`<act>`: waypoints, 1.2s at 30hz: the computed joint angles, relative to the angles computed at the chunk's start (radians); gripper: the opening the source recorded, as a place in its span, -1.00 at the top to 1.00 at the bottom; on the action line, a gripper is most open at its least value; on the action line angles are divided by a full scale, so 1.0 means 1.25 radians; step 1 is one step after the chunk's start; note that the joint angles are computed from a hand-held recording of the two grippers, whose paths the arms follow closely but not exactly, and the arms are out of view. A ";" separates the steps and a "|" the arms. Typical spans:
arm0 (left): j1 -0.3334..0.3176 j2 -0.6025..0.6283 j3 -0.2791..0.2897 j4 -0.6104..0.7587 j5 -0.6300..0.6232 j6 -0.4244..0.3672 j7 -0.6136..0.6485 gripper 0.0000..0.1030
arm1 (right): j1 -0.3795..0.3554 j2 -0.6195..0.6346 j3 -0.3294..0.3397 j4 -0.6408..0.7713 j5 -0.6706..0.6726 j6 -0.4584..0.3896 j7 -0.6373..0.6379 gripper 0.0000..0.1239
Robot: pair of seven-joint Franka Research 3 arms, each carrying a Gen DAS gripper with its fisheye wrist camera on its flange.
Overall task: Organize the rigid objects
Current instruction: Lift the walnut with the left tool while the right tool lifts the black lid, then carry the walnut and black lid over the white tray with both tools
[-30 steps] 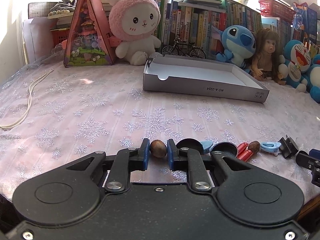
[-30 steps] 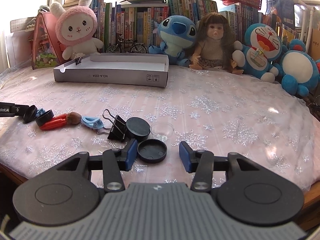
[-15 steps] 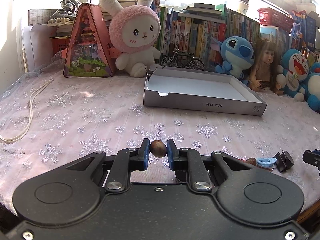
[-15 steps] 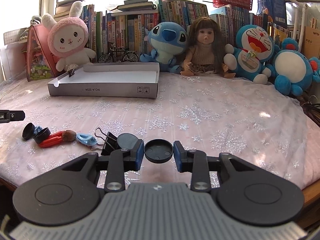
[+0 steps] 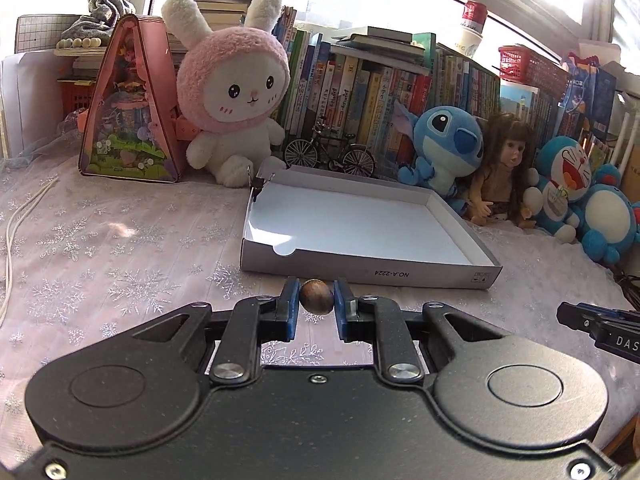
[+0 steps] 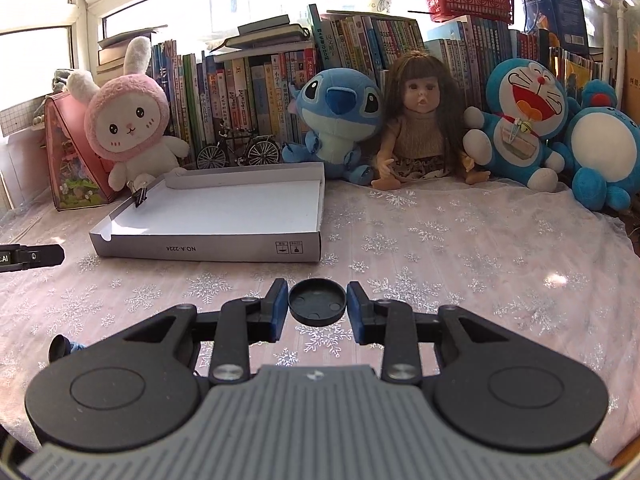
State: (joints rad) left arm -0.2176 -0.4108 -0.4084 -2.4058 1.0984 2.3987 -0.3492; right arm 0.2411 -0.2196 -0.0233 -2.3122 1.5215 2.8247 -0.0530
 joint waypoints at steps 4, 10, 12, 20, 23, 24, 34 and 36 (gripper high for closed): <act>0.023 0.025 0.031 0.022 0.054 0.082 0.022 0.66 | 0.000 0.047 0.007 0.056 -0.093 -0.030 0.086 0.40; 0.068 0.102 0.098 0.079 0.004 0.238 0.079 0.66 | -0.014 0.161 0.023 0.207 -0.301 -0.103 0.307 0.40; 0.080 0.132 0.107 0.109 -0.025 0.247 0.123 0.66 | -0.021 0.197 0.031 0.257 -0.372 -0.128 0.385 0.40; 0.085 0.271 0.173 0.225 -0.301 0.322 0.398 0.66 | -0.028 0.348 0.061 0.464 -0.657 -0.232 0.677 0.40; 0.080 0.324 0.175 0.278 -0.343 0.284 0.453 0.66 | -0.031 0.389 0.078 0.512 -0.691 -0.247 0.718 0.40; 0.076 0.341 0.176 0.295 -0.350 0.271 0.464 0.66 | -0.032 0.400 0.083 0.524 -0.697 -0.252 0.727 0.40; 0.034 0.427 0.204 0.376 -0.327 0.207 0.458 0.66 | -0.021 0.467 0.103 0.577 -0.773 -0.240 0.793 0.40; 0.030 0.433 0.209 0.380 -0.319 0.208 0.450 0.66 | -0.017 0.475 0.103 0.582 -0.785 -0.234 0.808 0.40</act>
